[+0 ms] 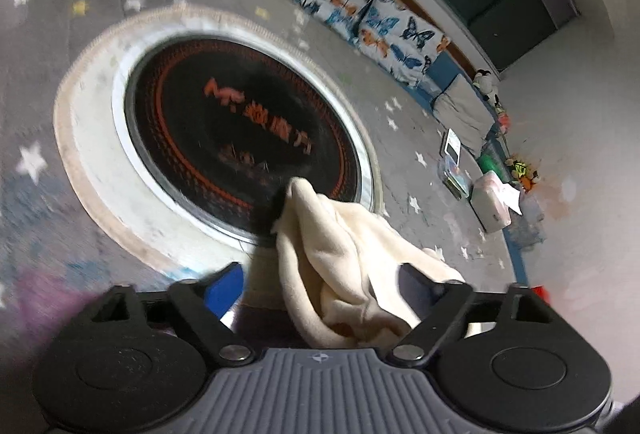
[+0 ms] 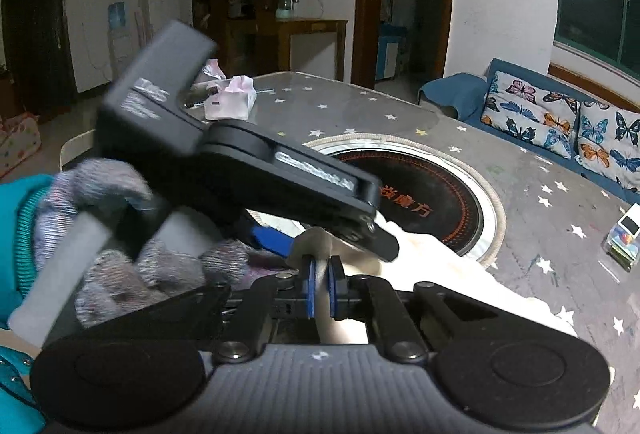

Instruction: Fold clothes

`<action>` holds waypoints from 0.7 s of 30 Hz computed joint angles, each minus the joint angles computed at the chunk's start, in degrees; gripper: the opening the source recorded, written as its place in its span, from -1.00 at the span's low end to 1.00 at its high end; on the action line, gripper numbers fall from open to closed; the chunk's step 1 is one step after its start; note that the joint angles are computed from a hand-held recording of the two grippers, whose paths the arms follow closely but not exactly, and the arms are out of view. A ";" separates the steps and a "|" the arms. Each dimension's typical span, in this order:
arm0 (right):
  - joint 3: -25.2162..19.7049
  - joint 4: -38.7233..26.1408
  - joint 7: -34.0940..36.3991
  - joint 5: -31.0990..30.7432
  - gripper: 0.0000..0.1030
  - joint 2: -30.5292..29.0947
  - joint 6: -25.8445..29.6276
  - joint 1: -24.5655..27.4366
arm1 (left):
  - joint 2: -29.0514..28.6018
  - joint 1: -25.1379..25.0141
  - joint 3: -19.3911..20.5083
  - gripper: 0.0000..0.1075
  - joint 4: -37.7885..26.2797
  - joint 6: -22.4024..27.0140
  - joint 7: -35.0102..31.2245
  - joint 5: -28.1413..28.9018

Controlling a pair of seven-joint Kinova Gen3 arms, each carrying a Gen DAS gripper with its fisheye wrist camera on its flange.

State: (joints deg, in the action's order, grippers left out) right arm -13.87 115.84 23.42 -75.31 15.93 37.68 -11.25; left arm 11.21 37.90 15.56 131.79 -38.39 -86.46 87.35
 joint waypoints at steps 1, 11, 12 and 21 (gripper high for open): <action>0.09 0.04 0.01 0.09 -0.89 -0.01 0.51 0.25 | 0.19 -0.23 -0.17 0.38 0.28 0.37 1.96 -1.62; 1.00 0.48 0.52 1.91 -0.89 -0.44 3.27 1.04 | 0.99 -0.07 -2.06 -0.41 1.45 2.63 9.76 -8.76; 1.13 0.31 0.18 2.41 -0.89 -0.35 3.44 1.07 | 1.06 0.13 -2.07 -0.48 1.29 2.46 9.17 -8.37; 1.13 0.38 -1.58 4.47 -0.81 -0.93 3.48 1.66 | 1.94 0.81 -0.76 -0.55 -1.32 0.36 -0.52 -0.80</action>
State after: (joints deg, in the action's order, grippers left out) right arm -12.75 116.22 21.84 -70.83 15.00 41.17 -9.59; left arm 13.14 38.71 14.80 130.47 -38.03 -86.98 86.55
